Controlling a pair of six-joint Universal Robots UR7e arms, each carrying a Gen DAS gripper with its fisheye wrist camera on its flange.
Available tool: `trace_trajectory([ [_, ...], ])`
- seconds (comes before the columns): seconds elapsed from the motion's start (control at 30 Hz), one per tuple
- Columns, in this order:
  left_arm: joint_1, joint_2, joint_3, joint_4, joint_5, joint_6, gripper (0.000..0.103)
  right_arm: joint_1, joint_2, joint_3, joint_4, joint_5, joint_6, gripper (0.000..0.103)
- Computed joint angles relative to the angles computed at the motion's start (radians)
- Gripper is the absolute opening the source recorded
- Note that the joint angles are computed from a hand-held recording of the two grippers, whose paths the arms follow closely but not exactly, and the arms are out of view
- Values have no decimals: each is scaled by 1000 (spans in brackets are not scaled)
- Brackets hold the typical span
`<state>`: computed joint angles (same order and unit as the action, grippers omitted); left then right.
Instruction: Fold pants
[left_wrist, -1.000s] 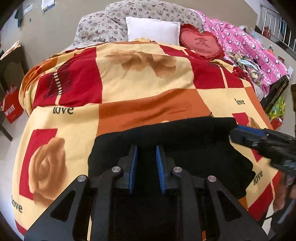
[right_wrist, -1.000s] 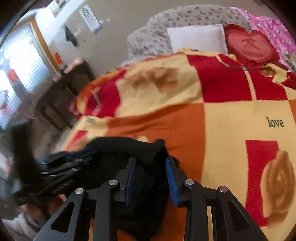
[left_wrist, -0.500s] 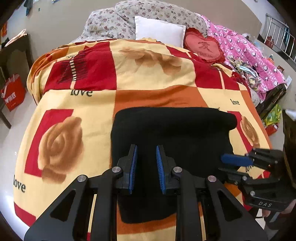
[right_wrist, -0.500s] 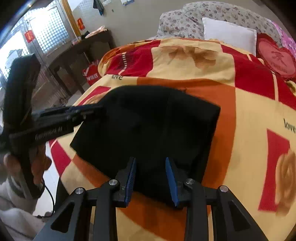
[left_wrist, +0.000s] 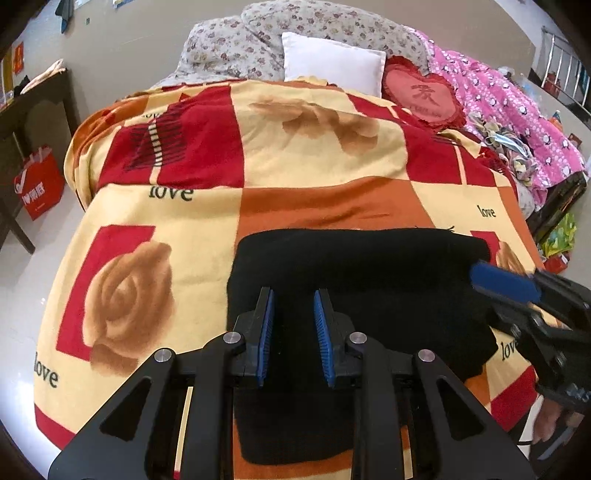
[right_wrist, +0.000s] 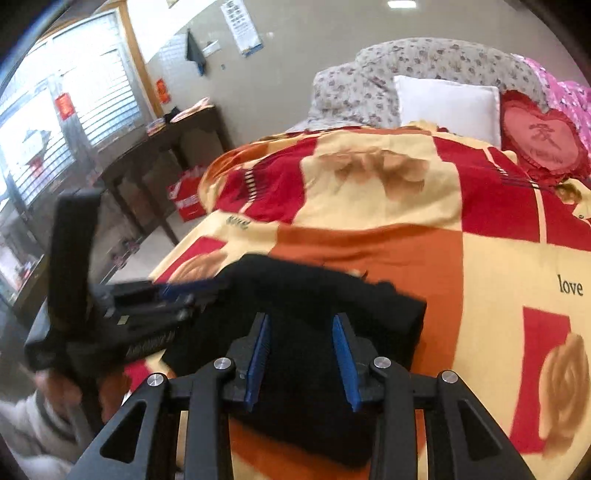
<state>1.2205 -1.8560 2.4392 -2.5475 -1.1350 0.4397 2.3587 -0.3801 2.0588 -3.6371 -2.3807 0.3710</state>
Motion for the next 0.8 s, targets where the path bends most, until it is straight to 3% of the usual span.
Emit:
trace_trajectory([
  [0.1, 1, 22, 1, -21, 10, -2, 22, -42, 16, -21, 12, -20, 11, 34],
  [0.17, 1, 33, 2, -35, 10, 3, 23, -87, 20, -2, -32, 24, 47, 34],
  [0.27, -2, 49, 7, -60, 16, 9, 25, -124, 32, 13, -93, 66, 33, 34],
  [0.53, 7, 51, -7, -39, 8, 2, 28, -68, 0, 56, -72, 44, 55, 39],
  [0.63, 36, 32, -36, 17, -44, -7, 35, -27, -5, 96, -62, -14, 113, 46],
  [0.7, 59, 24, -51, 31, -74, -13, 59, -28, -3, 120, -82, -27, 147, 50],
  [0.8, 94, 17, -74, 54, -107, -25, 63, -76, 12, 164, -183, 39, 166, 61],
])
